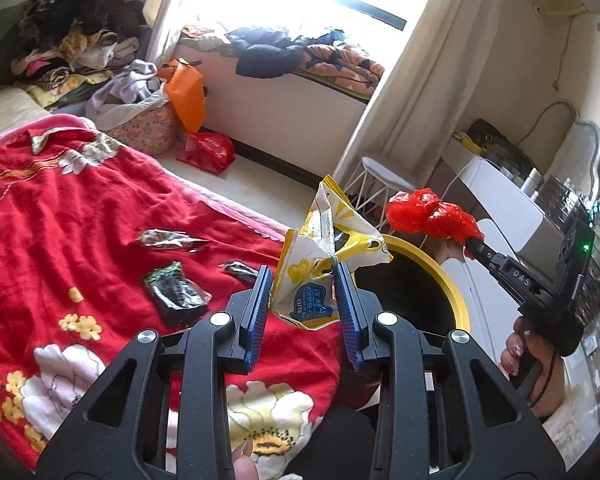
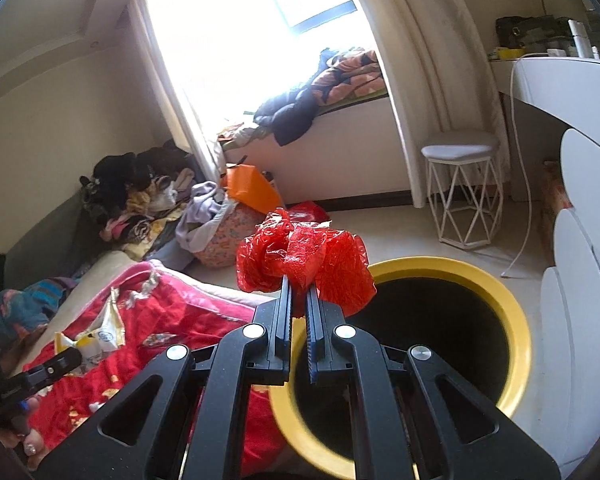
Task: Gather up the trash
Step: 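Carry the snack wrapper and red bag over the yellow bin with both grippers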
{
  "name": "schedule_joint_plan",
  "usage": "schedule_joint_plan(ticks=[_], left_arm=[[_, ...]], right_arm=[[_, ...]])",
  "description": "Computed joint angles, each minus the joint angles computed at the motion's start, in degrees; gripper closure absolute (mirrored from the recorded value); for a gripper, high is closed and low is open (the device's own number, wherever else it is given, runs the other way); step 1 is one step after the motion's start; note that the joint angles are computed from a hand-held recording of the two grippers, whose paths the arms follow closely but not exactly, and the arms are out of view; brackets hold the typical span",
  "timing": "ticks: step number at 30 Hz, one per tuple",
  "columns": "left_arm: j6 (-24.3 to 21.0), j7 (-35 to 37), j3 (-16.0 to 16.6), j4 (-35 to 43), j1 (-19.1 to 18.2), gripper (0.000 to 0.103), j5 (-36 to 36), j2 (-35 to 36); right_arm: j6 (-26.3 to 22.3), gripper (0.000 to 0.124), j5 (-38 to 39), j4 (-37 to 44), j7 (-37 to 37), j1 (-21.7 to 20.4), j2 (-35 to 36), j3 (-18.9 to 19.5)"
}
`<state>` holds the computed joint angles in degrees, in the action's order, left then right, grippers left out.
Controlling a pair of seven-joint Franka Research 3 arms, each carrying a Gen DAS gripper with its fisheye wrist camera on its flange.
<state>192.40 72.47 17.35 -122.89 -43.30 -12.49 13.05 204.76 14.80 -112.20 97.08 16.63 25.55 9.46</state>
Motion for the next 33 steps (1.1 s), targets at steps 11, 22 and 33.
schedule_joint_plan(ticks=[11, 22, 33], left_arm=[[-1.8, -3.6, -3.5, 3.8, 2.7, 0.077, 6.5, 2.7], [-4.6, -9.4, -9.8, 9.4, 8.2, 0.077, 16.4, 6.4], [-9.1, -13.8, -14.8, 15.2, 12.5, 0.077, 24.8, 10.5]], right_arm=[[-0.8, 0.118, 7.9, -0.3, -3.8, 3.6, -0.1, -4.7], [-3.6, 0.118, 14.7, -0.1, -7.0, 4.7, 0.2, -7.0], [-6.4, 0.118, 17.5, 0.2, -7.3, 6.2, 0.7, -9.6]])
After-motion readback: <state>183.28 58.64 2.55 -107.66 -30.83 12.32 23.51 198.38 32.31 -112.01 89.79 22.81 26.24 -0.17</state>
